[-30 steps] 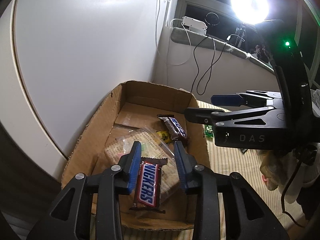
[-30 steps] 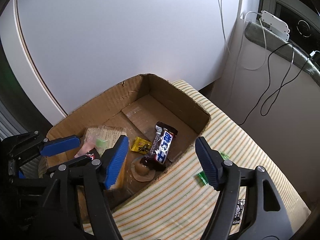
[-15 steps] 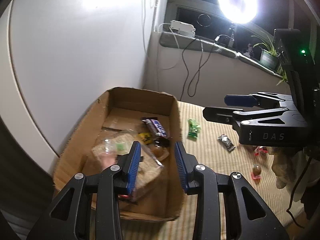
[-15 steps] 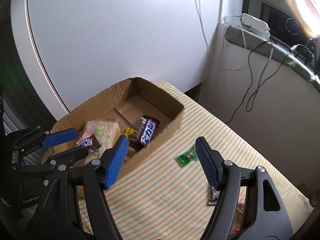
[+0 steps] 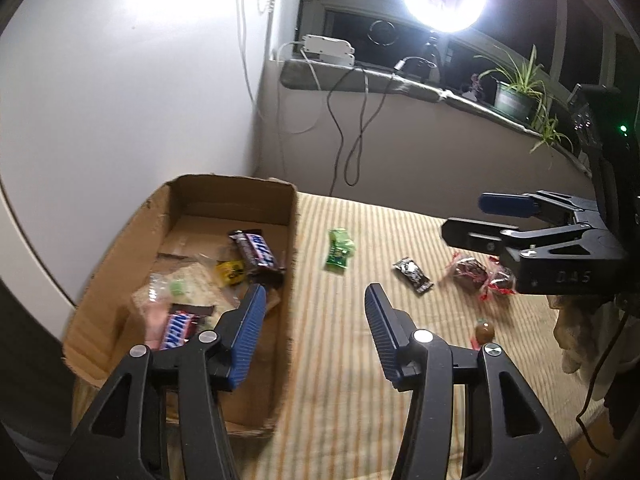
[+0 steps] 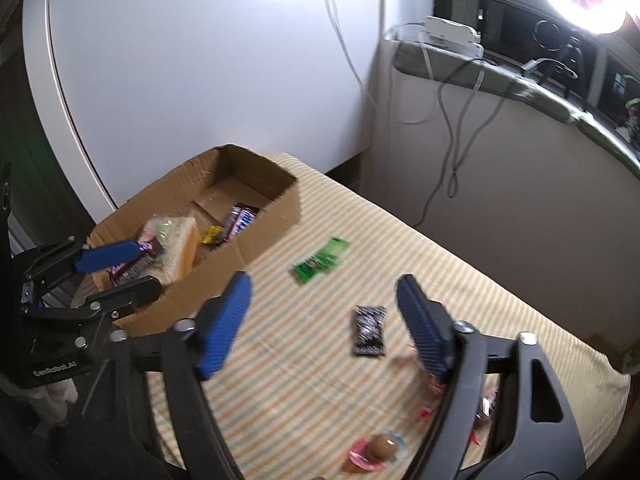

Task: Organize snacks
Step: 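Move both grippers back over the snacks on the bed, then grasp the chocolate ball with the left gripper while the right grasps a red-wrapped chocolate bag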

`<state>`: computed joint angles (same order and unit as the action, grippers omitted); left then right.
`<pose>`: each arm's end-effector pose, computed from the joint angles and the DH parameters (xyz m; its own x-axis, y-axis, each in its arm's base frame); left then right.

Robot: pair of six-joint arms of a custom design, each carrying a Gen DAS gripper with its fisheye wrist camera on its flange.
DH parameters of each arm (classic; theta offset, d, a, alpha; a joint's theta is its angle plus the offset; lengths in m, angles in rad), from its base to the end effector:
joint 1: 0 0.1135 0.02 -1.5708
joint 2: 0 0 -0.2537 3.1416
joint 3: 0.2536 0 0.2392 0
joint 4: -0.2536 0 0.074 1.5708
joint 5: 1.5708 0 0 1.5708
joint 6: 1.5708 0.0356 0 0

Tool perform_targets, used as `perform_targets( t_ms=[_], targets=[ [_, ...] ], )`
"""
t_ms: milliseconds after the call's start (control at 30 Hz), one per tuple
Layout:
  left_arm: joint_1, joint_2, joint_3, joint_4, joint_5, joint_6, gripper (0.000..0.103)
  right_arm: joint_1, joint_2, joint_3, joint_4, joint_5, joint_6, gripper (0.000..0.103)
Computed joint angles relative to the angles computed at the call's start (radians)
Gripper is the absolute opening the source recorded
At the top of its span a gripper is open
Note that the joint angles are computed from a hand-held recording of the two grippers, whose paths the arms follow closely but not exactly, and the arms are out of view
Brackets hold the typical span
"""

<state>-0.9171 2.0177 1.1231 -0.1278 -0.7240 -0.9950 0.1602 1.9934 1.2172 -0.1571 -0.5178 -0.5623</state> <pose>0.2461 -0.2824 0.1133 -0.6053 -0.2432 -0.7580 -0.2258 0.9655 -0.1295 0.3859 0.0802 0.1412 -0.4422 -0.5407 -0.7156 -0.7862 0.6176 0.0192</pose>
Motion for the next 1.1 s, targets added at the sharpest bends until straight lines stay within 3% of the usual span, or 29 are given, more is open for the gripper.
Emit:
perform_targets(
  t_ms=[267, 600, 800, 1100],
  targets=[
    [-0.008, 0.114, 0.116, 0.035, 0.081, 0.036, 0.051, -0.162, 0.052, 0.031, -0.029, -0.026, -0.038, 0.089],
    [-0.031, 0.327, 0.411, -0.002, 0.219, 0.123, 0.051, -0.314, 0.174, 0.097, -0.06, 0.012, -0.138, 0.091],
    [-0.025, 0.433, 0.56, -0.023, 0.308, 0.148, 0.051, -0.348, 0.222, 0.108, -0.067, 0.024, -0.192, 0.091],
    [-0.023, 0.595, 0.814, -0.136, 0.383, 0.179, 0.049, -0.337, 0.332, 0.243, -0.174, -0.008, -0.159, 0.09]
  ],
)
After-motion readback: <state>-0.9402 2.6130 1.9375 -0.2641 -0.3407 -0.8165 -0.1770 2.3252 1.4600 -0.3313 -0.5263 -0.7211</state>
